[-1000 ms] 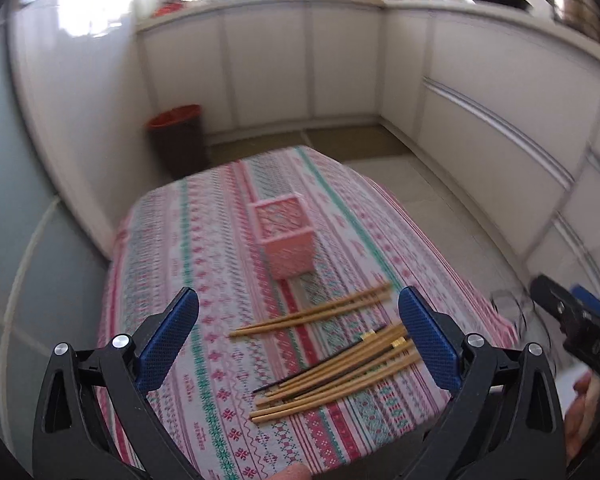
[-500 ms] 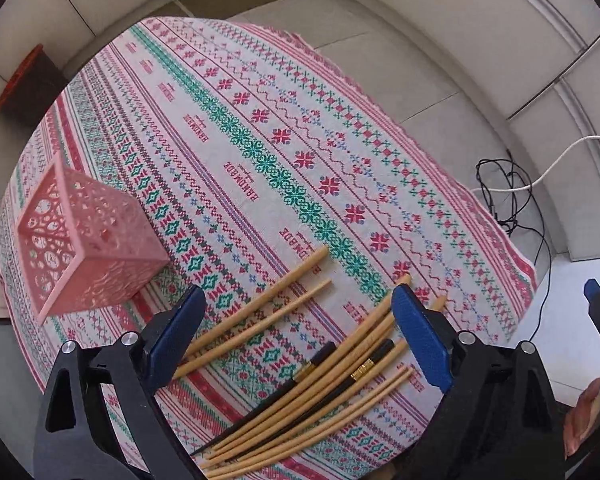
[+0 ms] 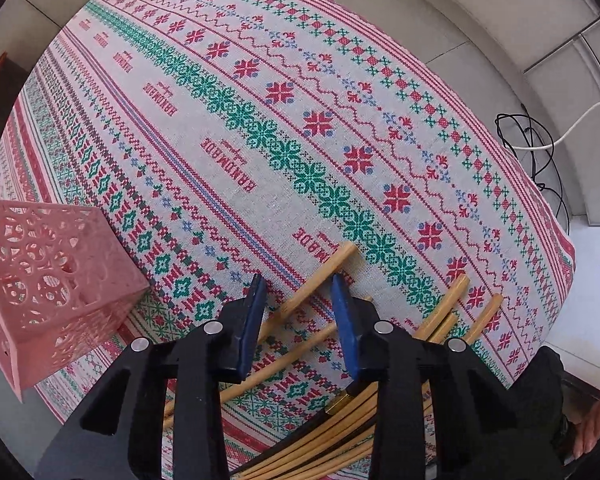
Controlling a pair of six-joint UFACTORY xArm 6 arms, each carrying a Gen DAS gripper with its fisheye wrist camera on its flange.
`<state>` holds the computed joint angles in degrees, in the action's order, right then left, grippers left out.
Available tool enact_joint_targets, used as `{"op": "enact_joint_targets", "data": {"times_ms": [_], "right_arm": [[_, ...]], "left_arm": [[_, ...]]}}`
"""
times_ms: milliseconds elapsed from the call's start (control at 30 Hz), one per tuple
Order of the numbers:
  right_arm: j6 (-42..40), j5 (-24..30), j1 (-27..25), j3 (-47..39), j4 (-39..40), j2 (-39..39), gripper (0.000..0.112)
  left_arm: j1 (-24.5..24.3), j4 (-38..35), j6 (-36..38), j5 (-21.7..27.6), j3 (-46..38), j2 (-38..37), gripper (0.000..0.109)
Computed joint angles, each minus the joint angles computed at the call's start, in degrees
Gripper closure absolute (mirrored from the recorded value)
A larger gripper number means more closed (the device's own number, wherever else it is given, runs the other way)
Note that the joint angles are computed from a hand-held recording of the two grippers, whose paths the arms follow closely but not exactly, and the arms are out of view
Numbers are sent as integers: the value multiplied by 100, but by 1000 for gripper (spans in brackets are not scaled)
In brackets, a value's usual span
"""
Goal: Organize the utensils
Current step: 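Grasp a bamboo chopstick with the left tool while the right tool grasps another, then lift the held chopsticks upright and carry both over the pink holder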
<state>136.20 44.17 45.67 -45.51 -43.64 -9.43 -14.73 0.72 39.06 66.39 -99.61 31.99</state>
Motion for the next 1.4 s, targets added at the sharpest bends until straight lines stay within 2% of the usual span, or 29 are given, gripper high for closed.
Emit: {"op": "enact_joint_targets", "data": {"times_ms": [100, 167, 267, 333, 433, 533, 667, 700, 733, 800, 1000, 1133, 1300, 1400], "right_arm": [[-104, 51, -31, -92, 165, 36, 15], [-229, 191, -15, -228, 283, 111, 15], [-500, 293, -24, -444, 511, 288, 16], [-681, 294, -51, -601, 711, 435, 18], [-963, 236, -106, -861, 1011, 684, 24], [-1313, 79, -204, -1198, 1384, 1018, 37], [-1651, -175, -340, -1667, 1956, 1543, 58], [-1770, -178, -361, -1792, 2130, 1677, 67], [-1900, -182, -385, -1920, 2325, 1822, 71], [-2053, -212, -440, -2117, 2693, 2077, 84], [-2159, -36, -594, -2709, 3309, 2685, 92], [-2227, 389, -652, -3168, 3473, 2952, 97], [-2147, 905, -662, -3652, 3522, 3225, 98], [-1929, 855, -626, -3593, 3393, 3197, 98]], "left_arm": [[71, -84, 281, -250, 245, -142, 90], [157, -242, 533, -474, 525, -317, 94], [409, -590, 1084, -999, 1103, -683, 101], [586, -1118, 1735, -1521, 1608, -1028, 102], [877, -1928, 2615, -1896, 2179, -1582, 102], [1226, -2837, 3600, -2127, 2725, -2239, 102], [1853, -3952, 4370, -1883, 3037, -2947, 102], [1930, -4194, 4441, -1910, 3202, -3163, 102], [1997, -4405, 4475, -1921, 3271, -3289, 102], [2348, -4798, 4584, -1687, 3303, -3534, 102], [2967, -5432, 4566, -1425, 3223, -3799, 102], [3239, -5594, 4464, -1288, 3145, -3856, 102], [3459, -5868, 4353, -1122, 3064, -3789, 102], [3496, -5905, 4301, -1118, 3070, -3787, 102]]}}
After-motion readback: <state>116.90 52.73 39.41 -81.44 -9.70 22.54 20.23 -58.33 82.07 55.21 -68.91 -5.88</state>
